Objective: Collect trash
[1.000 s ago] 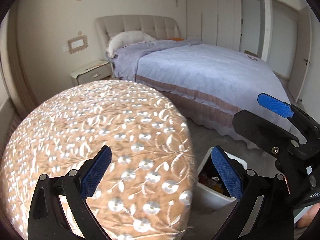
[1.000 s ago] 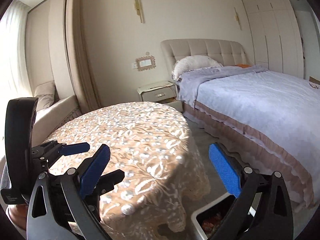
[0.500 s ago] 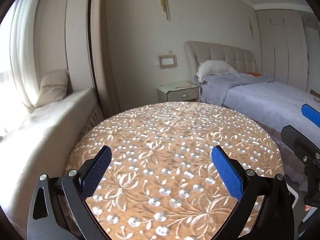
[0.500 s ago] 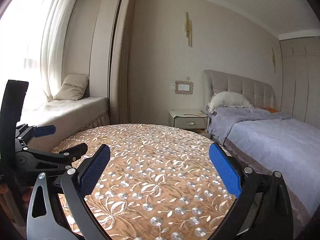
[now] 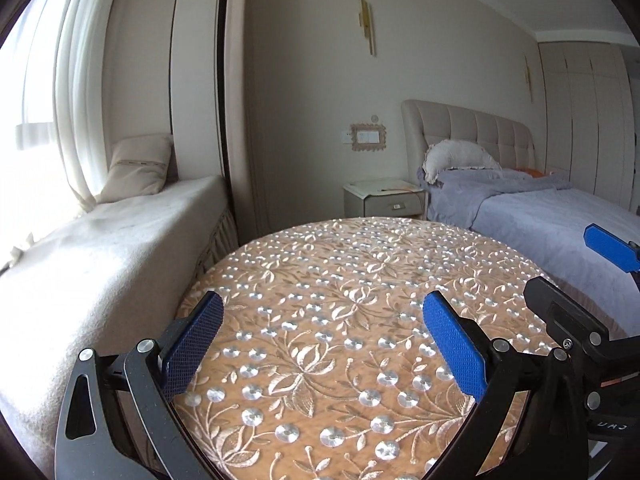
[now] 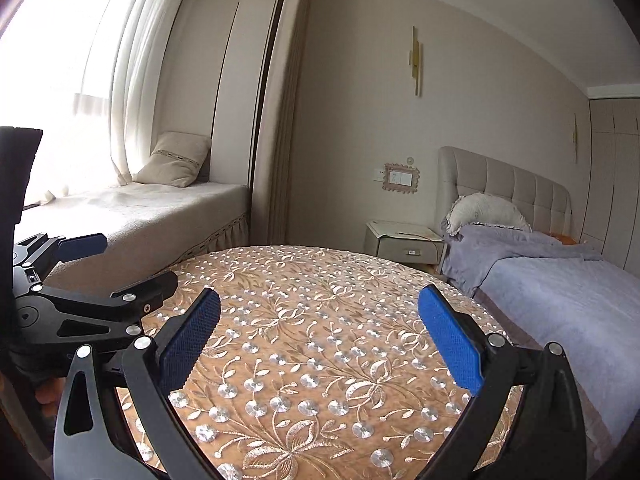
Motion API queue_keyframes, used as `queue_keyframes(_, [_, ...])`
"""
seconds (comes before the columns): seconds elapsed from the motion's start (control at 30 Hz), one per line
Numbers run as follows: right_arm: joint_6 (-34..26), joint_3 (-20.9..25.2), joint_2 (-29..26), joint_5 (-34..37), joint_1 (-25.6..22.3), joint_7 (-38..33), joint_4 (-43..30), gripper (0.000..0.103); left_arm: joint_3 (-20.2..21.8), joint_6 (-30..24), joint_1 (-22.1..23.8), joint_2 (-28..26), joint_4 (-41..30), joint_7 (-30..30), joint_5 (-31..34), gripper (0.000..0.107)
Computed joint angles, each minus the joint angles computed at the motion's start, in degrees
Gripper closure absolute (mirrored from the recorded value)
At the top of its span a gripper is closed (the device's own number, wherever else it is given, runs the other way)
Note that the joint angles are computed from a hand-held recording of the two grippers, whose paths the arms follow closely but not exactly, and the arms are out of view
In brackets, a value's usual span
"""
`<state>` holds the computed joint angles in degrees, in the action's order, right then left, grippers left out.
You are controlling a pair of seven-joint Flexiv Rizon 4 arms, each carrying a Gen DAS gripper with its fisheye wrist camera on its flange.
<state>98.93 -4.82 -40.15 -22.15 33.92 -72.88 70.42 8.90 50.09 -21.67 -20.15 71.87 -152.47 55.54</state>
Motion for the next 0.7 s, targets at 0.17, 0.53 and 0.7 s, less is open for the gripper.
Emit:
queue_keyframes(0.17, [-1.3, 1.4, -0.4, -0.4, -0.7, -0.2, -1.3, 0.005, 0.2, 0.6, 0.2, 0.9, 1.1, -2.1, 0.4, 0.008])
queue_keyframes(0.53, [-1.6, 3.0, 0.1, -0.4, -1.5, -0.3, -0.9, 0.005, -0.5, 1.8, 0.5, 1.5, 1.1, -2.4, 1.0, 0.009])
queue_keyframes(0.7, [-1.4, 3.2, -0.1, 0.1, -2.2, 0.2, -1.1, 0.005, -1.1, 1.9, 0.9, 1.1, 0.2, -0.1, 0.3, 0.009])
